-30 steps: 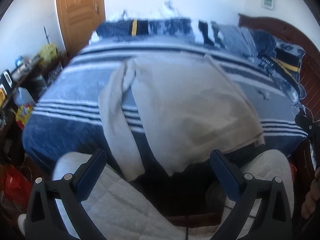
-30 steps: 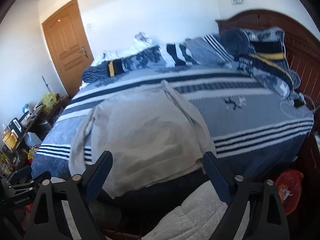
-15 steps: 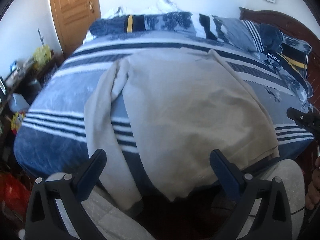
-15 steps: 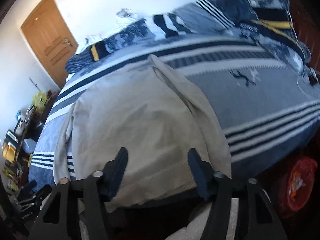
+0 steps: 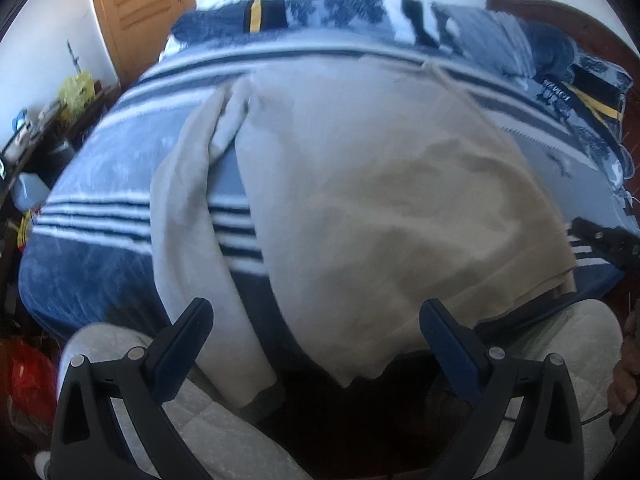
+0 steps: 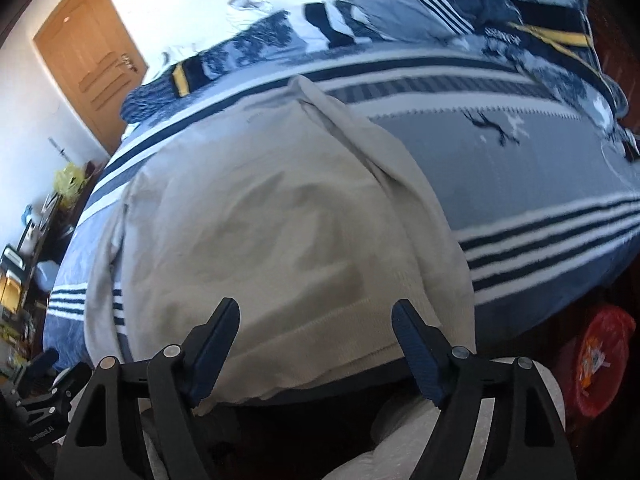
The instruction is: Fold small clothes
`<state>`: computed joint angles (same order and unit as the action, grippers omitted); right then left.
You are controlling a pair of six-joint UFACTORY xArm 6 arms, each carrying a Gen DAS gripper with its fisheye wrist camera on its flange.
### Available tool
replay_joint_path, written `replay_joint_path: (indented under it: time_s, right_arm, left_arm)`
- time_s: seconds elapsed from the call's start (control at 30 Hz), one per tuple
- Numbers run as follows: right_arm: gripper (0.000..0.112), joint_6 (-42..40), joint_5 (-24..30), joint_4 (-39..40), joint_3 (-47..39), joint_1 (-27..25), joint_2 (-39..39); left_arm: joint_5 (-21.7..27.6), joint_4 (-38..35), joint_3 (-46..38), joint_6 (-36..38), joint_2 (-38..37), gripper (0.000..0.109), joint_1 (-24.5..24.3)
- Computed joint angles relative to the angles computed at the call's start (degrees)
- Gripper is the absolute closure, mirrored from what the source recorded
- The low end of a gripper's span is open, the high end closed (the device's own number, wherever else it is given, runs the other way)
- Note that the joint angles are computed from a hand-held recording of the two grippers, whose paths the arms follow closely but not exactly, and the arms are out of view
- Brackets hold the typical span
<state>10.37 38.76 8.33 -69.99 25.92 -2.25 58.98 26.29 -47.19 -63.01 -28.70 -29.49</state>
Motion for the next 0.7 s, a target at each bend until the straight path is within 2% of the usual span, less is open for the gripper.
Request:
replay_joint_path:
  time_s: [0.13, 0.3, 0.4, 0.57, 0.7]
  right_arm:
    - [0.030, 0.9, -0.1, 0.8, 0.8, -2.0, 0.8]
    - [0.031, 1.0, -0.1, 2.1, 1.6, -3.2, 0.5]
    - [0.031, 2.9, 0.6, -2.1, 0.9, -2.6, 1.3]
    - [0.032, 2.8, 1.8, -2.1, -0.7, -3.4, 3.8]
    - [0.043, 2.6, 3.5, -0.1, -4.5, -5.5, 8.3]
  left_arm:
    - [-4.5, -7.3, 4.4, 2.6, -1.5, 0.006, 3.4]
    - [-3.1, -2.4, 3.5, -0.3, -1.7, 0.006, 1.7]
    - [-3.1, -3.7, 3.3, 0.8, -0.6, 0.006, 2.0]
    - [-11.3, -12.3, 7.8, 5.7, -0.8, 0.006, 6.8]
    - [-15.5, -16.9, 7.8, 10.2, 2.0, 0.007, 8.9]
